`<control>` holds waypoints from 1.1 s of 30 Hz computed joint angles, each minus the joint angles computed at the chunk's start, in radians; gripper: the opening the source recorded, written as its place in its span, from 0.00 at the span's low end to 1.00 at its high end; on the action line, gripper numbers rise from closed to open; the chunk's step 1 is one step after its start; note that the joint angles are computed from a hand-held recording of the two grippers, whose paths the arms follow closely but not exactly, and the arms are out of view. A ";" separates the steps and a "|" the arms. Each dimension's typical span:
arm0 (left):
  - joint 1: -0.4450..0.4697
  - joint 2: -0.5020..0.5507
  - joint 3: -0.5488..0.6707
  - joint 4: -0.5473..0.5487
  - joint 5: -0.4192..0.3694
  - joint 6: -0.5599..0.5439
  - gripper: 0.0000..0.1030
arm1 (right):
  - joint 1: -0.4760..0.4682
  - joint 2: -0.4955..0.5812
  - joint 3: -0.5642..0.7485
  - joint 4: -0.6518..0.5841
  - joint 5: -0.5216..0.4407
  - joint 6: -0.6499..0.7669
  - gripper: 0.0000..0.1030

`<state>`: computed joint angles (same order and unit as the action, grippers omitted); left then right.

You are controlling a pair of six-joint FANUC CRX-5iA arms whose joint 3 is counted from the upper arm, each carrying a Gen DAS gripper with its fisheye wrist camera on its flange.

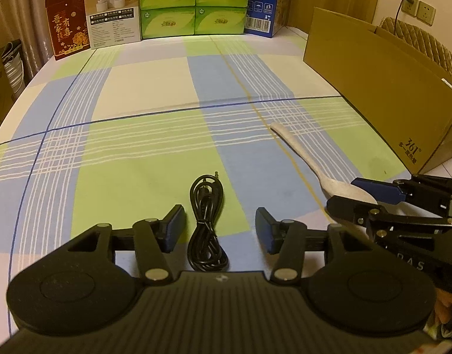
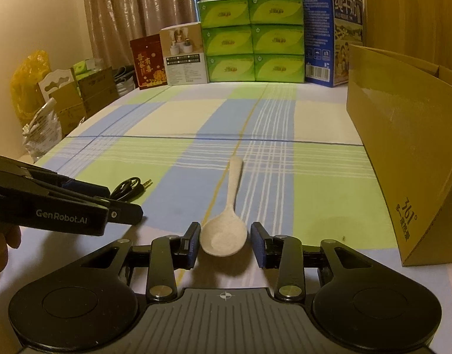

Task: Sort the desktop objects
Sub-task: 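Lift the cable with left tool while right tool lifts the spoon toward the box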

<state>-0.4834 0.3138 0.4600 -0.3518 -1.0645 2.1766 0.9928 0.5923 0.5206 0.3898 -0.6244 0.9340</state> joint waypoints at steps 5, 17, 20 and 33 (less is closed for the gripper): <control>-0.002 0.002 0.002 -0.004 -0.001 -0.003 0.46 | 0.002 0.004 0.011 -0.004 -0.013 -0.007 0.30; -0.009 0.011 0.024 -0.031 -0.031 0.012 0.30 | 0.000 0.006 0.010 0.026 -0.017 -0.030 0.29; -0.001 0.006 0.024 -0.033 -0.040 0.044 0.15 | -0.001 0.004 0.007 0.027 -0.013 -0.027 0.29; -0.021 -0.003 0.022 -0.014 0.009 0.038 0.12 | -0.003 -0.036 -0.052 0.100 0.028 -0.066 0.29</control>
<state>-0.5046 0.3108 0.4820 -0.3663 -1.0551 2.2149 0.9897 0.5567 0.4684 0.4902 -0.5968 0.8678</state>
